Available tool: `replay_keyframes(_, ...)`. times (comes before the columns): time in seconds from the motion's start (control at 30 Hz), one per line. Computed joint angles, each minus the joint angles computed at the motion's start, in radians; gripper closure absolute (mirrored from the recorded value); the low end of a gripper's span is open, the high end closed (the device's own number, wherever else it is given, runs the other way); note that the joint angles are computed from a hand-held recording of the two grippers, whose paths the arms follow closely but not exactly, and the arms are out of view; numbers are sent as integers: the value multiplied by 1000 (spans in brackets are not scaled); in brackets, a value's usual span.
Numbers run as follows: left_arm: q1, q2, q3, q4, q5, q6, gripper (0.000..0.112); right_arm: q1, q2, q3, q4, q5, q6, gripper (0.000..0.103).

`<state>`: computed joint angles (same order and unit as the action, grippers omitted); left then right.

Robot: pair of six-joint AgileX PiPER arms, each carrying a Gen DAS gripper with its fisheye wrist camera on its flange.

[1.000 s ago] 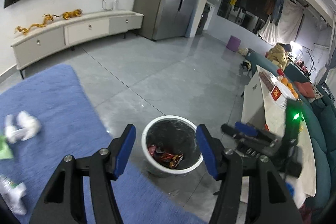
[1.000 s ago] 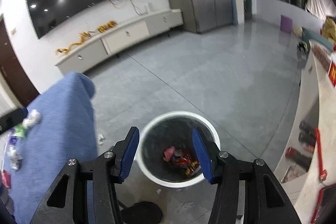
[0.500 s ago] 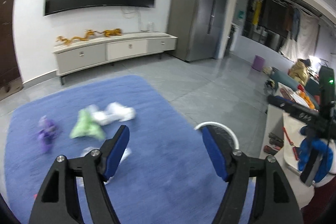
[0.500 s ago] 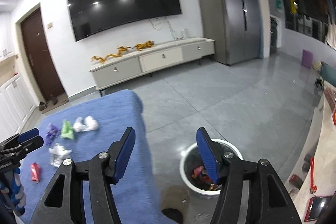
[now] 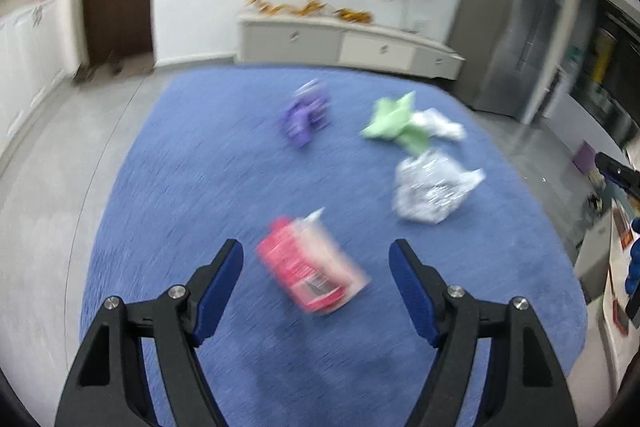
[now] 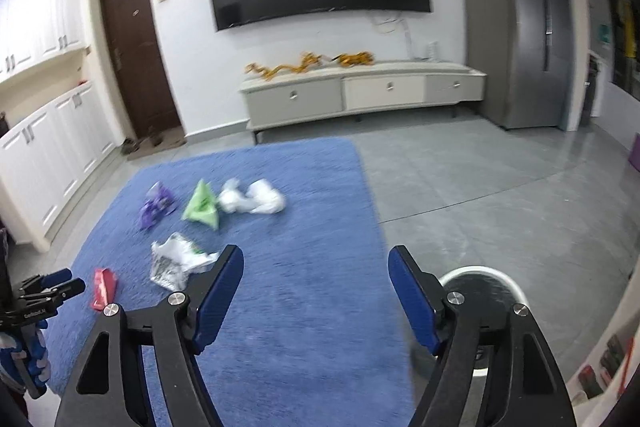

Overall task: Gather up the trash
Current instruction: 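Return both tools to the rug toward the pink wrapper and white bag, then grasp the pink wrapper with the left tool while the right tool grasps the white printed bag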

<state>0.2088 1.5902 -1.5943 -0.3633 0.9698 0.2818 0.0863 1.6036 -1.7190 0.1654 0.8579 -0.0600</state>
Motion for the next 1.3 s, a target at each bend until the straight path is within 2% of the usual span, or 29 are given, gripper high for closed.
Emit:
replay_keyframes(0.2, 75, 51, 3, -152, 75, 6, 38, 81, 154, -116, 59, 34, -55, 29)
replay_keyframes(0.37, 24, 121, -66, -140, 96, -58, 38, 122, 271, -245, 134, 100, -135, 29)
replay_keyframes(0.53, -14, 172, -105, -114, 92, -97, 38, 157, 402, -396, 162, 161, -167, 27)
replay_keyframes(0.73, -41, 162, -73, -84, 26, -96, 39, 183, 553, -576, 168, 239, -173, 26)
replay_keyframes(0.93, -75, 161, -57, -19, -32, -120, 62, 193, 615, -621, 188, 261, -178, 27)
replay_keyframes(0.97, -79, 161, -56, -10, -38, -124, 67, 193, 601, -583, 198, 242, -189, 34)
replay_keyframes(1.0, -83, 160, -54, -2, -43, -127, 70, 192, 597, -570, 202, 237, -192, 46)
replay_keyframes(1.13, -88, 151, -36, -5, -62, -131, 78, 178, 544, -465, 249, 188, -218, 58)
replay_keyframes(1.17, -87, 147, -30, -14, -62, -122, 79, 175, 523, -434, 257, 177, -228, 69)
replay_keyframes(1.2, -87, 141, -21, -21, -64, -114, 79, 173, 496, -393, 262, 160, -236, 75)
replay_keyframes(1.3, -94, 113, 13, -28, -76, -98, 80, 176, 439, -312, 260, 117, -239, 79)
